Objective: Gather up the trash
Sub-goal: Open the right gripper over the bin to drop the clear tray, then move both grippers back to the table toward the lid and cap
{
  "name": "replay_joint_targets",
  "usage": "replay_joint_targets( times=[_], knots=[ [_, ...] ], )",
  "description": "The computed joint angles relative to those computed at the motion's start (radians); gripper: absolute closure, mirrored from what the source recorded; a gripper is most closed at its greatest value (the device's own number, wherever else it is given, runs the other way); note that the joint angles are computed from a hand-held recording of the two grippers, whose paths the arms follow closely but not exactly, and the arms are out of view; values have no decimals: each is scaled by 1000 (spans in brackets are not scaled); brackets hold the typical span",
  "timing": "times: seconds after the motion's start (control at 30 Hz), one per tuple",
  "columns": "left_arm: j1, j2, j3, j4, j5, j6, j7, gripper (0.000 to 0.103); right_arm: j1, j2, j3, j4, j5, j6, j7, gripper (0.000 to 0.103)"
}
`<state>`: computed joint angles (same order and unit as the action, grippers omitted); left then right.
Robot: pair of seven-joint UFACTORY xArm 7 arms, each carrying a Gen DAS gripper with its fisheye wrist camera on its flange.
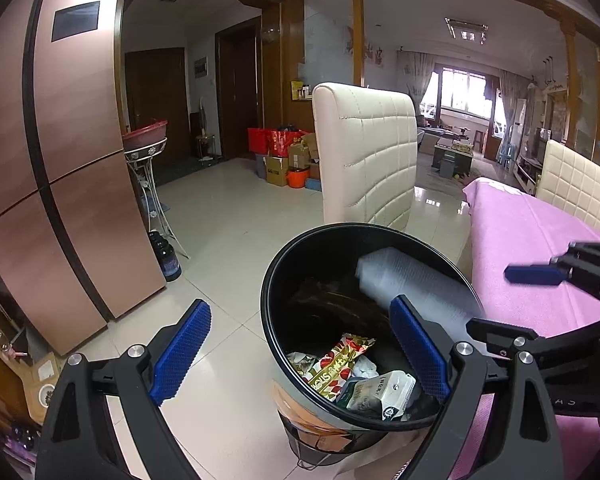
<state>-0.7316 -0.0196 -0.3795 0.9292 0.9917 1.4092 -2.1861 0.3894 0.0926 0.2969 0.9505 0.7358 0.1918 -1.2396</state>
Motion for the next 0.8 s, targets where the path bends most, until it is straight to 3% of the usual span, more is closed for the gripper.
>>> replay_joint_targets(
  times=[0.03,0.37,0.67,0.8],
  knots=[
    [-1,-1,-1,2,0,1,3,14,-5,0,6,2,29,-4,-23,18],
    [4,50,19,50,57,-92,56,14,-31,-6,-13,-23,50,-39,-52,20],
    [-28,201,86,241,171,-201,222,14,-103,-22,-61,-31,139,-37,-112,21],
    [-48,266,124,333,199,-259,308,14,-151,-7,-102,-9,133,-27,-89,21]
  ],
)
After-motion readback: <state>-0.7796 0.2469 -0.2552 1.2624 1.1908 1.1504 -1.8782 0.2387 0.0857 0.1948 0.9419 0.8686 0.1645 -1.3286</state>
